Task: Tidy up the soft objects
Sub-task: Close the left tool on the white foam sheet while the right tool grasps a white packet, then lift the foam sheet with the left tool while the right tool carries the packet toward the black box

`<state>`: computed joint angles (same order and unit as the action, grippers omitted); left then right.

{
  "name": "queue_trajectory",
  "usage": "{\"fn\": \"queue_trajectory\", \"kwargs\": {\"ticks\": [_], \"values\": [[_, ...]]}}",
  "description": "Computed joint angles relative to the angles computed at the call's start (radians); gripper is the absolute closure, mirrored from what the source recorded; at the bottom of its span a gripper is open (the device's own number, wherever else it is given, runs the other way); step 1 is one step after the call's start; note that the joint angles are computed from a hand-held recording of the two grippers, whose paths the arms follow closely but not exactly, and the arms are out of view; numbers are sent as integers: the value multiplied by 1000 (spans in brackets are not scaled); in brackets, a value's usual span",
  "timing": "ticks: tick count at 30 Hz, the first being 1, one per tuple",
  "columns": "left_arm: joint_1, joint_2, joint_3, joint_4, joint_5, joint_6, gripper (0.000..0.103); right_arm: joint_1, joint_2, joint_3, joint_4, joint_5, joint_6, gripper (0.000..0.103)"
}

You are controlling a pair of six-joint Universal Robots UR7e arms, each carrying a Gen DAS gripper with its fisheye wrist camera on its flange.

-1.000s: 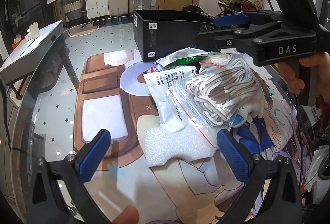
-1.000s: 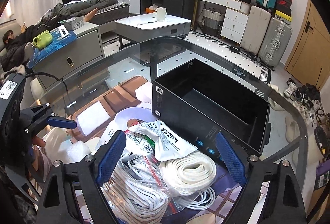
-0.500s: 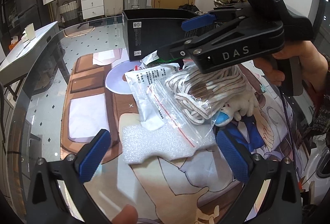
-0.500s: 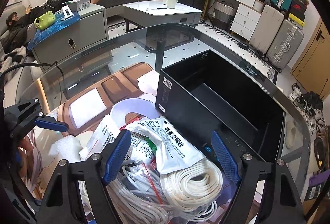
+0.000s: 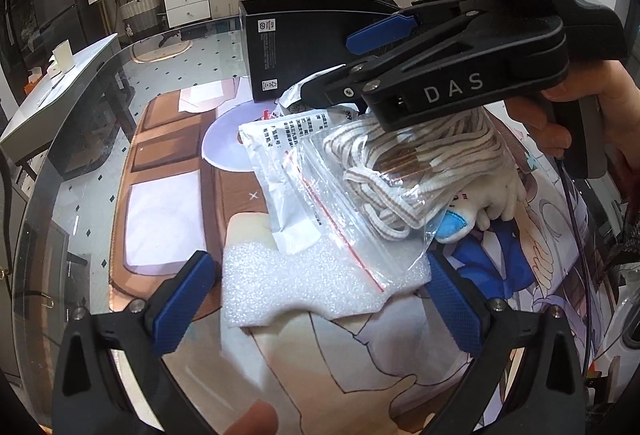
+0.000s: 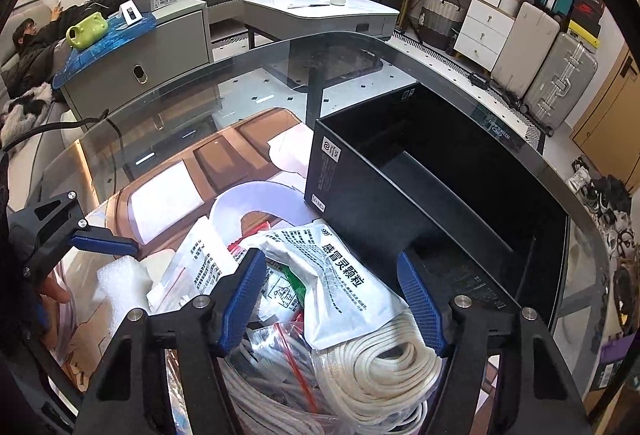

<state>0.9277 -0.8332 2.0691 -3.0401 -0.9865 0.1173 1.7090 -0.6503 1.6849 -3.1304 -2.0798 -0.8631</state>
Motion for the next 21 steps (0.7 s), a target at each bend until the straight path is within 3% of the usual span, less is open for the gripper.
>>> {"fn": "queue_trajectory", "kwargs": {"ticks": [6, 8, 10, 21], "values": [[2, 3, -3, -4, 2, 3, 3, -5, -2, -10, 51, 5, 20, 57], [0, 4, -1, -16, 17, 8, 11, -7, -6, -14, 75, 14, 39, 62], [5, -1, 1, -17, 11, 13, 11, -6, -7, -15, 78, 15, 40, 71], [7, -17, 17, -13, -5, 23, 12, -5, -17, 1, 65, 28, 43, 80]]}}
